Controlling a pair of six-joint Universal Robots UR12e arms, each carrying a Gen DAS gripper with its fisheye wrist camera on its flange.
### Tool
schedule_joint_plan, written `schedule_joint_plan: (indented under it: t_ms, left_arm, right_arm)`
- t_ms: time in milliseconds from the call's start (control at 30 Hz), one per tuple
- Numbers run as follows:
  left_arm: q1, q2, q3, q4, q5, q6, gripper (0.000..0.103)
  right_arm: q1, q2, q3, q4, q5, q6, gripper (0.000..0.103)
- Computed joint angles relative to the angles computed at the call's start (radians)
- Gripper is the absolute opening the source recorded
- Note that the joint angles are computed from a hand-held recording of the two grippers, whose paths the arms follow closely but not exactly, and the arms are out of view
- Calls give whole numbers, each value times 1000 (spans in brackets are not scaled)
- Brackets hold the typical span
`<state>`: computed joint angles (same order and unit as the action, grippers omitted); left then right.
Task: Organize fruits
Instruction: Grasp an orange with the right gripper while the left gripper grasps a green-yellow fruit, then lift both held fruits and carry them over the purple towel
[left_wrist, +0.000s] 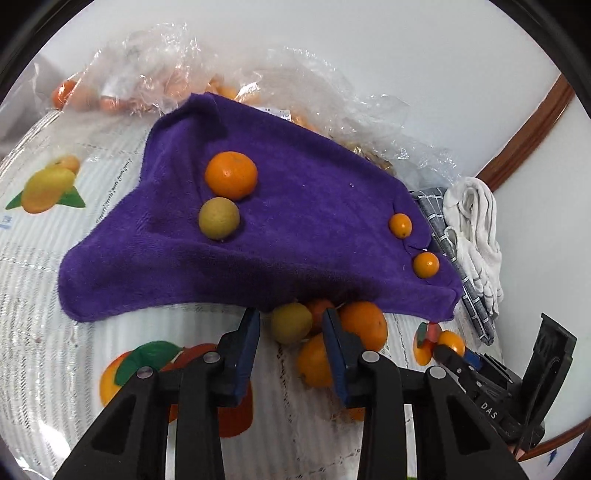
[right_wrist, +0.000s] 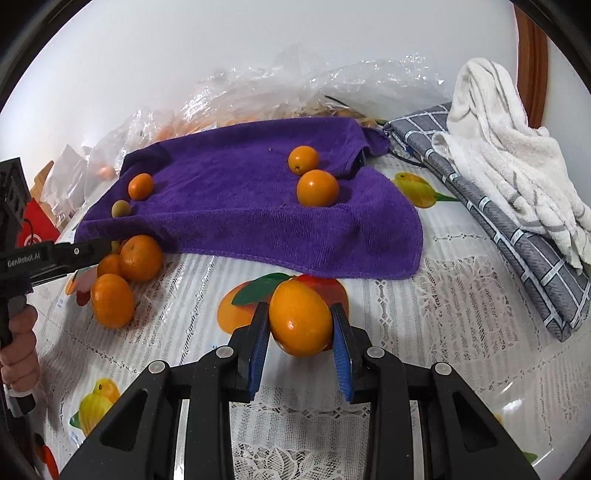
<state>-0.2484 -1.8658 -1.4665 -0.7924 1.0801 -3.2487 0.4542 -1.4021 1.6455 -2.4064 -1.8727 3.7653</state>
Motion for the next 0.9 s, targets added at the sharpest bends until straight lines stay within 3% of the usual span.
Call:
schedule_joint_plan:
  t_ms: [67,267,367,433,633,900]
  left_arm:
    - [-4,-5,5,-11,6,7,25]
    - [7,40,-38,31,52,37,25]
    - [-7,66,-52,-5,197,94,25]
    - [-14,75,-68,-7,246,138,25]
    - [-18,86,-112,86,273,156,26]
    - [-37,78,-102,87,321,152,28]
  right_arm:
    - [0,0,0,0,1,0,32]
    - [-2,-3,5,-8,10,6,32]
    - [-2,-3,4,-8,9,4,32]
    - [-2,-2,4,-6,8,3,32]
    - [-4,-4,6,-8,13,2,33]
    - [-3,-3,5,-9,12,0,33]
